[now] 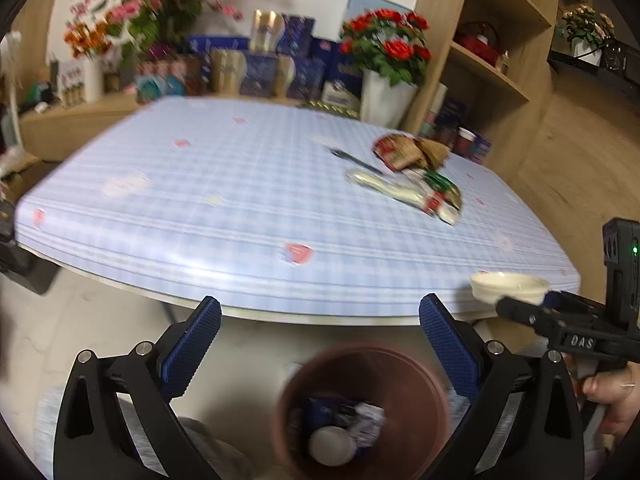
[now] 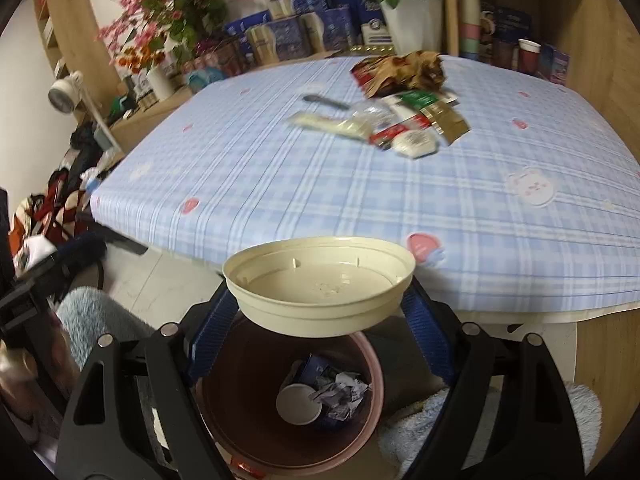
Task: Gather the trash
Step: 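Lower the beige lid into the bin and open the right gripper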
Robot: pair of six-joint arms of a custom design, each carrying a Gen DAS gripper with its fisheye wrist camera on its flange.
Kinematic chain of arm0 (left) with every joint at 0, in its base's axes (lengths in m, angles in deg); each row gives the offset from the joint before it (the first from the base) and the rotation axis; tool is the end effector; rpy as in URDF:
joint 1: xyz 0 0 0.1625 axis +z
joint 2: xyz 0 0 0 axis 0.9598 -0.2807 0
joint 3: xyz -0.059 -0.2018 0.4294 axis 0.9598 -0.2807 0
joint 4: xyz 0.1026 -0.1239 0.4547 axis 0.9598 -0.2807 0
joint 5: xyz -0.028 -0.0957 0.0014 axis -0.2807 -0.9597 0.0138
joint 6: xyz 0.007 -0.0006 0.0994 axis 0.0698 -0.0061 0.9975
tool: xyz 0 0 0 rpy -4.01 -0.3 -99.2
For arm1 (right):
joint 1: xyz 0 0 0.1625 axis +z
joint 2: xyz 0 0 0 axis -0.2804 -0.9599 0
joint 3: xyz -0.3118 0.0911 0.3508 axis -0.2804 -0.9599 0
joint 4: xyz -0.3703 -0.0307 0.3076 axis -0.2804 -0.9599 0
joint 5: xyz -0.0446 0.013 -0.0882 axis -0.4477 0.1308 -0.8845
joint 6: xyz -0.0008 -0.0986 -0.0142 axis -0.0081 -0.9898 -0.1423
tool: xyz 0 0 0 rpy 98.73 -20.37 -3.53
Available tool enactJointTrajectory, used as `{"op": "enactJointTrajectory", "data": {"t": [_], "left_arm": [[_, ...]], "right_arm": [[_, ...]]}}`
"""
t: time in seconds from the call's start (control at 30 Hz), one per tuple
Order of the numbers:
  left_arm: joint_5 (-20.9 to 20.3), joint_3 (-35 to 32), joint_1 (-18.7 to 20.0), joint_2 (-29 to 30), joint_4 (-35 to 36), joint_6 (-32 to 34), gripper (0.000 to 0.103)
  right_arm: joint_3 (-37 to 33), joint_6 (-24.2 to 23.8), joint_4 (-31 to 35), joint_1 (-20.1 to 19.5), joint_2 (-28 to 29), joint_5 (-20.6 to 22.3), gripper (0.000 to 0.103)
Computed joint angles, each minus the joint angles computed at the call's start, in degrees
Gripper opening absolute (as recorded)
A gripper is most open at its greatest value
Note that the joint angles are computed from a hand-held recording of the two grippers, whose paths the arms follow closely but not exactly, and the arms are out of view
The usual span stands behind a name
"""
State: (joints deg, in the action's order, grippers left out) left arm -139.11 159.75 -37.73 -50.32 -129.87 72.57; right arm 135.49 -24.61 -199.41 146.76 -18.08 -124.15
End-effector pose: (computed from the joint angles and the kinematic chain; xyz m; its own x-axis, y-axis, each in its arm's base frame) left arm -0.1491 -0.3468 0.3241 -0.7701 0.4125 -0.4865 0.6267 0.6315 -0.4565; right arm 0.3196 -0.2899 0.1232 -0.8280 0.0931 0.5529 -0.3163 0.7366 -0.5978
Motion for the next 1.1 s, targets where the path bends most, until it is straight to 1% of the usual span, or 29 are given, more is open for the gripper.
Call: {"op": "enactJointTrajectory", "data": {"t": [0.03,0.13,0.23,0.3,0.53,0.67,0.83,1.0,1.1], "left_arm": [[1.63,0.39,-0.36,-0.95,-0.31,0.83,0.097],[4.45,1.01,-0.91,-3.93,0.01,1.15,0.097],[4.03,1.43,-0.15,-5.54,-0.67,0.69,0.097],[4.07,1.48,0.15,-4.91,-0.03,0.4,0.097],[1.75,0.83,2.2,-2.31,0.9,0.45,0.097],[1.08,0.21,3.7,-1.26,1.23,-0.91,0.097],[0.78,-0.02,4.48,-1.17,1.66,-1.45,0.097],[0.67,-0.19,4.71,-0.83,2.25,-1.71,0.097],[0.65,-0.21,4.74,-0.81,2.27,-1.82,0.097]], "right_arm": [[-0.11,-0.05,0.2,0.08,0.34,0.14,0.081],[-0.67,-0.15,1.26,0.23,1.75,0.87,0.081],[-1.3,0.1,3.38,0.26,3.41,1.78,0.081],[-1.61,0.21,4.72,0.31,4.51,1.98,0.081],[-2.48,1.5,9.44,-0.68,7.05,3.29,0.081],[-3.71,3.36,16.04,-1.84,8.23,4.39,0.081],[-4.38,4.75,20.54,-3.22,8.63,6.13,0.081],[-4.04,5.69,20.83,-4.18,8.4,7.58,0.081],[-3.83,4.63,19.71,-4.58,8.36,8.41,0.082]]}}
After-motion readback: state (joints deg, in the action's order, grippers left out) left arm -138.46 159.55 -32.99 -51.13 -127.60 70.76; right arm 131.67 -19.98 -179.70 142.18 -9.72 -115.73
